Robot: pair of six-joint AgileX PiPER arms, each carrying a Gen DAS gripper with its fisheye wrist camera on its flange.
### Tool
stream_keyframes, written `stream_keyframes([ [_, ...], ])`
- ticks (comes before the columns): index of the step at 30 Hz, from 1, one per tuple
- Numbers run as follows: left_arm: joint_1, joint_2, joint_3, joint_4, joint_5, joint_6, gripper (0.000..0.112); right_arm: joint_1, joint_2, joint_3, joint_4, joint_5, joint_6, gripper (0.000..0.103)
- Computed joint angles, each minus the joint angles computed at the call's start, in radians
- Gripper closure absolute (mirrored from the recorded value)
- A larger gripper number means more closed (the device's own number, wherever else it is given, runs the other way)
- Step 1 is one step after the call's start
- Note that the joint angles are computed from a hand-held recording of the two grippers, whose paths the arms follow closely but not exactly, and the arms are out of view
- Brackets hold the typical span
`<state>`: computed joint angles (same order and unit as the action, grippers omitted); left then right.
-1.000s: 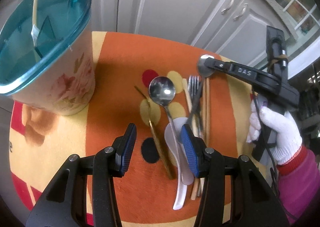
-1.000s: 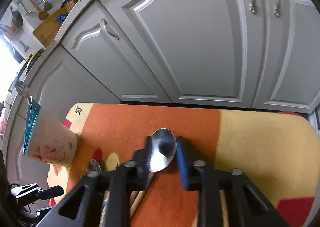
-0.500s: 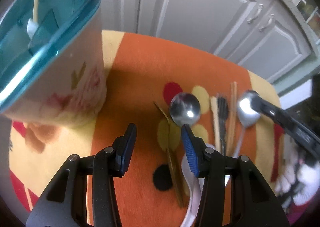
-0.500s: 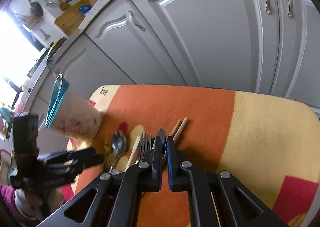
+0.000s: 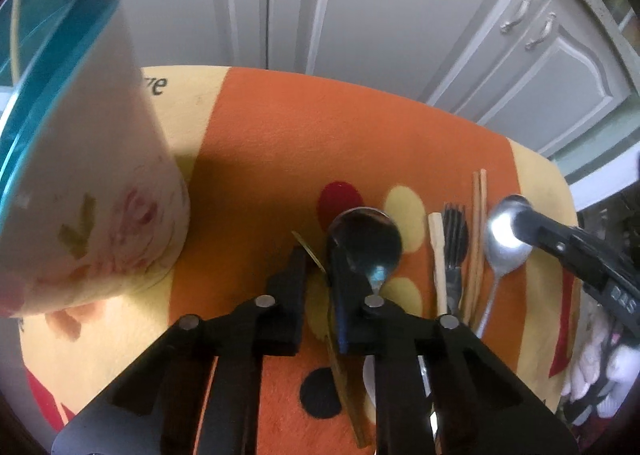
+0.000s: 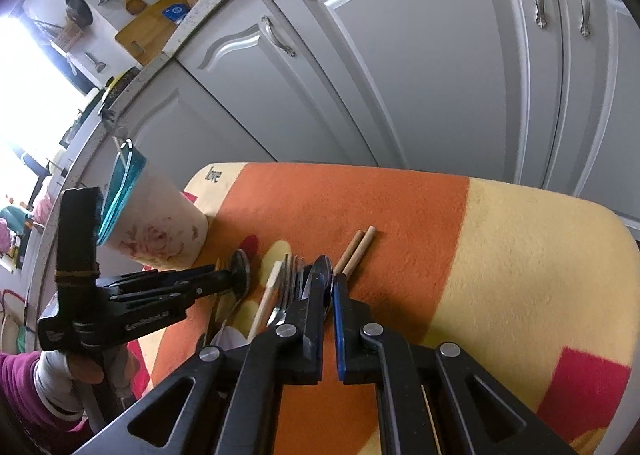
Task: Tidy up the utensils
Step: 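Grasp a steel spoon with the left gripper while the right gripper grasps a steel fork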
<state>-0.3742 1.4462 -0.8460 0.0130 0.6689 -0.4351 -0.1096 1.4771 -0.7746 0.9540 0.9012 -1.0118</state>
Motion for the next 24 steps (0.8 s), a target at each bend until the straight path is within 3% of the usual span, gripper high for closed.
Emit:
stream_keyframes([
  [5,0.098,-0.077,0.059,-0.228,0.003,0.248,0.109,0.025,0.07,-0.035,-0.023,-0.002,0.028,0.097],
  [9,0.16,-0.161,0.111,-0.347,0.032,0.38,0.109,0.023,0.03,0.007,0.02,-0.029,-0.006,0.098],
  [20,0.213,-0.384,0.117,-0.453,0.174,0.509,0.11,-0.016,-0.243,0.048,-0.038,0.06,0.067,0.101],
  [24,0.184,-0.401,0.109,-0.379,0.187,0.46,0.11,0.003,-0.292,0.038,-0.085,0.062,0.125,0.101],
])
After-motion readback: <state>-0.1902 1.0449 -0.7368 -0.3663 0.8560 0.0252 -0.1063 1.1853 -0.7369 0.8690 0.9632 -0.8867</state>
